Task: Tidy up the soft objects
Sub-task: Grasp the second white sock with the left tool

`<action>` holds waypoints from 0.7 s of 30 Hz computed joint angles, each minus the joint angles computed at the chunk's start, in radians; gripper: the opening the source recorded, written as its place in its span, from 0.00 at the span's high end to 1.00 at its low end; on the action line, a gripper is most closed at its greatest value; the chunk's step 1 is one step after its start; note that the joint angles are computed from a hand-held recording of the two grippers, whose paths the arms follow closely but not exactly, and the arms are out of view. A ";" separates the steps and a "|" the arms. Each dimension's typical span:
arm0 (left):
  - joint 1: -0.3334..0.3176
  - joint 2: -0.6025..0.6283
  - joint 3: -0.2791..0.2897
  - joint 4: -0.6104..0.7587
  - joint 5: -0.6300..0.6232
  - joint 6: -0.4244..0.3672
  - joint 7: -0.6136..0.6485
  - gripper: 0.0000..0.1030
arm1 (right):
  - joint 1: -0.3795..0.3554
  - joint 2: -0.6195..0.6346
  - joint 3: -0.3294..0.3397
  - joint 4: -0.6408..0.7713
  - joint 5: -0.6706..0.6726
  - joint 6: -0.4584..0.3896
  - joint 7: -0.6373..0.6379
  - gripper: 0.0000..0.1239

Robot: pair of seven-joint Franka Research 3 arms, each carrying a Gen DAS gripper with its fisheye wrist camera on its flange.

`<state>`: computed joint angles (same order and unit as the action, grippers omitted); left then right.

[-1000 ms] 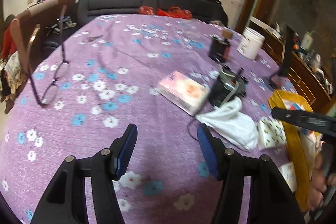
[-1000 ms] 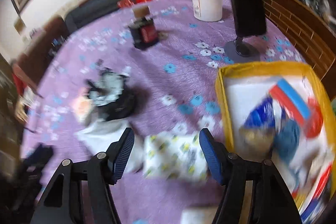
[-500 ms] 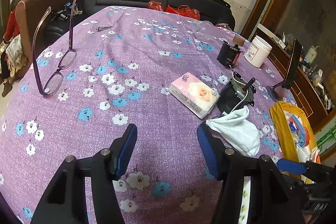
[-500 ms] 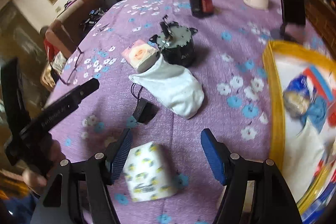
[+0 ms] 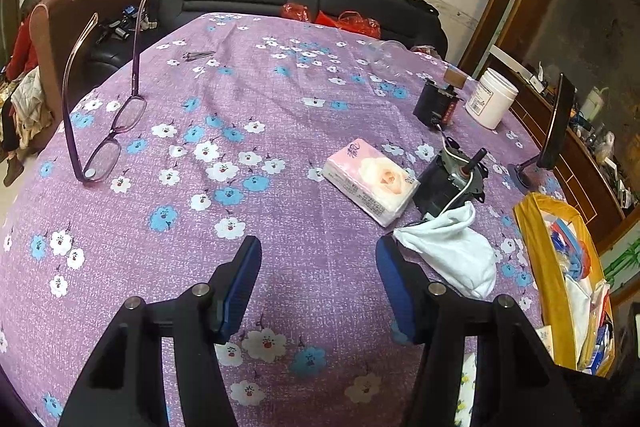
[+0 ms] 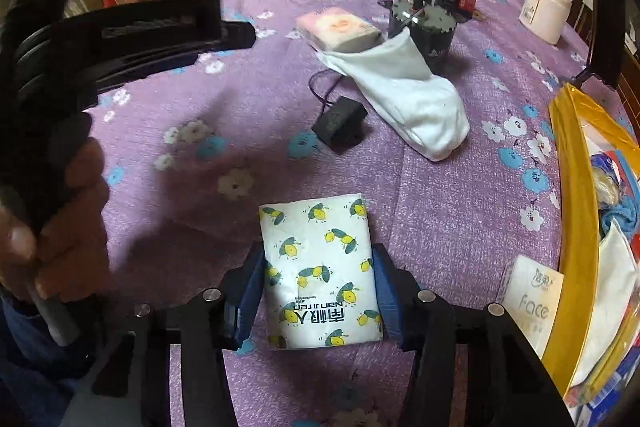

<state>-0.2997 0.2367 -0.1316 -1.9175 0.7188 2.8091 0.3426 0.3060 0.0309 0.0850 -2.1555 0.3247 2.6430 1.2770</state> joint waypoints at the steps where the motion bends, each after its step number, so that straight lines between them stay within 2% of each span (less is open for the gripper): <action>1: 0.005 0.001 -0.006 -0.002 -0.010 0.013 0.017 0.43 | -0.002 -0.025 0.001 -0.028 0.057 0.029 -0.026 0.56; 5: 0.033 0.013 -0.045 -0.009 -0.100 0.078 0.146 0.43 | 0.001 -0.113 -0.002 -0.142 0.171 0.199 -0.013 0.56; 6: 0.052 0.019 -0.072 -0.011 -0.155 0.104 0.220 0.43 | 0.002 -0.138 -0.007 -0.173 0.197 0.239 -0.001 0.56; 7: 0.087 0.030 -0.124 -0.013 -0.239 0.133 0.339 0.43 | 0.018 -0.163 -0.020 -0.201 0.268 0.274 -0.030 0.56; 10: 0.105 0.047 -0.187 0.005 -0.333 0.133 0.536 0.43 | 0.052 -0.223 -0.060 -0.249 0.403 0.317 -0.110 0.56; 13: 0.105 0.067 -0.231 0.044 -0.411 0.079 0.695 0.43 | 0.070 -0.270 -0.089 -0.283 0.459 0.353 -0.157 0.55; 14: 0.091 0.076 -0.226 0.066 -0.420 0.049 0.721 0.43 | 0.078 -0.287 -0.096 -0.295 0.473 0.363 -0.168 0.55; 18: -0.014 0.137 -0.140 0.198 -0.358 -0.089 0.751 0.43 | 0.157 -0.319 -0.160 -0.311 0.603 0.394 -0.279 0.55; 21: -0.032 0.211 -0.145 0.311 -0.391 -0.184 0.853 0.43 | 0.189 -0.350 -0.191 -0.332 0.686 0.400 -0.360 0.55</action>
<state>-0.3321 0.4479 -0.2769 -1.6070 0.3279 2.6253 1.1956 0.4949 -0.3189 -0.1061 -2.4871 1.0109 3.0428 0.9174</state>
